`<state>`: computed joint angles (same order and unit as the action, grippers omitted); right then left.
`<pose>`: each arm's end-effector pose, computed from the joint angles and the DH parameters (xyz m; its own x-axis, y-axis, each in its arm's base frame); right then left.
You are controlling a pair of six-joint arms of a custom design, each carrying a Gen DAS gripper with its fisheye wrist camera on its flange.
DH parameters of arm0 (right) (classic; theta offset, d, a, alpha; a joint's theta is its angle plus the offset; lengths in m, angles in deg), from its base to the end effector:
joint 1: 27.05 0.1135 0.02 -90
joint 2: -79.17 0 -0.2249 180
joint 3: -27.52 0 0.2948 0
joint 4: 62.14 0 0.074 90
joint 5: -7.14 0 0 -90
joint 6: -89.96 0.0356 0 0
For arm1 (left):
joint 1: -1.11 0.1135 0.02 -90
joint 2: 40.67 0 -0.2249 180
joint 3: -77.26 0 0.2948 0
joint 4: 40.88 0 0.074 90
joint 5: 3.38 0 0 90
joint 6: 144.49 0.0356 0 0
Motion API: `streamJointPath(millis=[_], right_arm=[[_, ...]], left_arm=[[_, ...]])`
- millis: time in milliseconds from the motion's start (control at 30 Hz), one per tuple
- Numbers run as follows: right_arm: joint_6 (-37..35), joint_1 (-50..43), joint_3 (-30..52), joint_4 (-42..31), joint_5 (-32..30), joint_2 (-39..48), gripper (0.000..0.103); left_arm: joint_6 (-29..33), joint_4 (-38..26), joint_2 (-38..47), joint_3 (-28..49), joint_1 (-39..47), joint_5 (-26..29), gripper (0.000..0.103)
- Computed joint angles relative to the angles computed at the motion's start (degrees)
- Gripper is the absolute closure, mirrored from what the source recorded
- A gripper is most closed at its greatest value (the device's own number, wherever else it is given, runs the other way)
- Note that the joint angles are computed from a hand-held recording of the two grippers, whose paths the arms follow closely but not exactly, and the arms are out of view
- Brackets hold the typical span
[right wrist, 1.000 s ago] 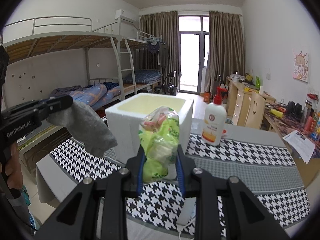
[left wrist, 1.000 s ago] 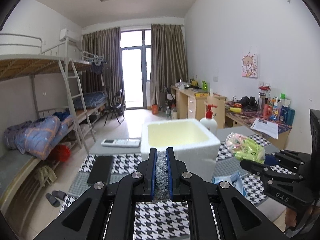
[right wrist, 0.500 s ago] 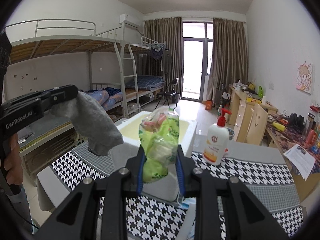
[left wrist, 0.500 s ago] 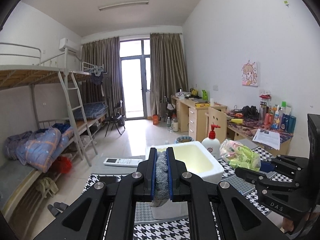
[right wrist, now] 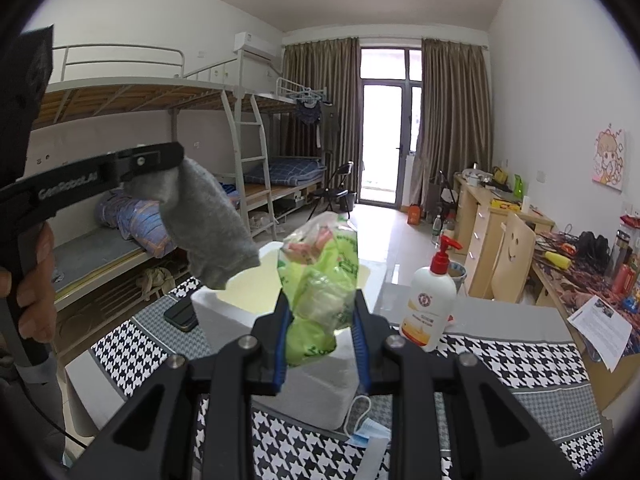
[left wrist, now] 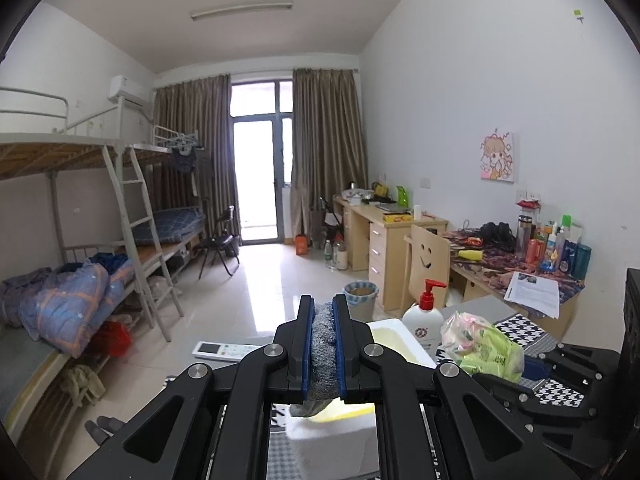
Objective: Organize soft objects
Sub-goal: 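Lift and carry the sock and snack bag toward the white foam box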
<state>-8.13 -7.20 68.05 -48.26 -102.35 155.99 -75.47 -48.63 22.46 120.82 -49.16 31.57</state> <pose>0.2836 0.1150 0.1170 -0.2691 -0.2382 -0.9332 -0.6546 0.7560 -0.0042 0.2014 -0.1967 0.1720 -0.2650 -0.0021 -0.9642 -0.1283 0.9912 0.0331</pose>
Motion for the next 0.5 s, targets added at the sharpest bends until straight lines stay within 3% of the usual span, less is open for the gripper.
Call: streamJointPath(millis=[200, 500], right_arm=[[0.02, -0.94, 2.15, 0.03, -0.76, 3.03, 0.071], [0.32, -1.55, 4.93, -0.21, -1.56, 7.09, 0.071]], left_arm=[[0.49, 0.5, 5.63, 3.5, 4.12, 6.7, 0.093], [0.24, -6.09, 13.15, 11.86, 10.77, 16.4, 0.093]])
